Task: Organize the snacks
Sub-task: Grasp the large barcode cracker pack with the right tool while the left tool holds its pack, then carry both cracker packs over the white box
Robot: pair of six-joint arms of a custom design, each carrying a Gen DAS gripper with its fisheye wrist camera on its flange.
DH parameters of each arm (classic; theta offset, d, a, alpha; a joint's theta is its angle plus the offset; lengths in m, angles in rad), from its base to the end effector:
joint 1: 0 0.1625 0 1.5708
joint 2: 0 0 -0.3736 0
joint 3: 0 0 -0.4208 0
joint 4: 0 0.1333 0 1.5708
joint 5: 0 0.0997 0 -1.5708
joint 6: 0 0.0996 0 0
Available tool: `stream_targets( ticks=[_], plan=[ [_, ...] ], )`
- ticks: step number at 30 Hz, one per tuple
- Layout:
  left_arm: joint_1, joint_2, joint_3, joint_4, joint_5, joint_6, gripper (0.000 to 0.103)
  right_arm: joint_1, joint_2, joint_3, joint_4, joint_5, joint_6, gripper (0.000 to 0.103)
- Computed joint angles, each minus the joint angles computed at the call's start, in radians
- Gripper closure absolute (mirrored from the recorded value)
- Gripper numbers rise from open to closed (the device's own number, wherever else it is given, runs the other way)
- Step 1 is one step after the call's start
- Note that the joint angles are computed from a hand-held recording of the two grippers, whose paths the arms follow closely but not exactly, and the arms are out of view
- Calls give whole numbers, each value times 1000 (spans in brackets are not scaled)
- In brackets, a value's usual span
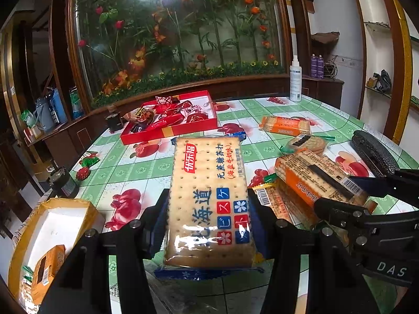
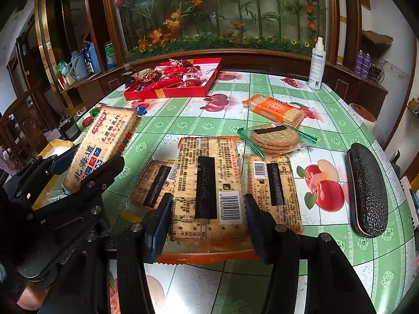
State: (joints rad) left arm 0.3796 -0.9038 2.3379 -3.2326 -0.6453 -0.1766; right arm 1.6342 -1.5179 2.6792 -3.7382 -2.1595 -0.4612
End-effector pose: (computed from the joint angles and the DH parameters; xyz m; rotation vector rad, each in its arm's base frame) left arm -0.2918 -0.3456 0.0033 1.0394 2.1501 -0.9628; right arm 0.0975 -0.3051 0.1895 0.2142 -2.2017 1.0463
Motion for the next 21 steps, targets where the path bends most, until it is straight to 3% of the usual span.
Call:
stream_targets(
  ticks=[11, 21],
  plan=[
    [4, -5, 0, -1, -18, -6, 49, 14, 22, 1, -66, -12, -27, 46],
    [-36, -66, 27, 111, -26, -105, 49, 12, 20, 4, -59, -5, -37, 46]
  ],
)
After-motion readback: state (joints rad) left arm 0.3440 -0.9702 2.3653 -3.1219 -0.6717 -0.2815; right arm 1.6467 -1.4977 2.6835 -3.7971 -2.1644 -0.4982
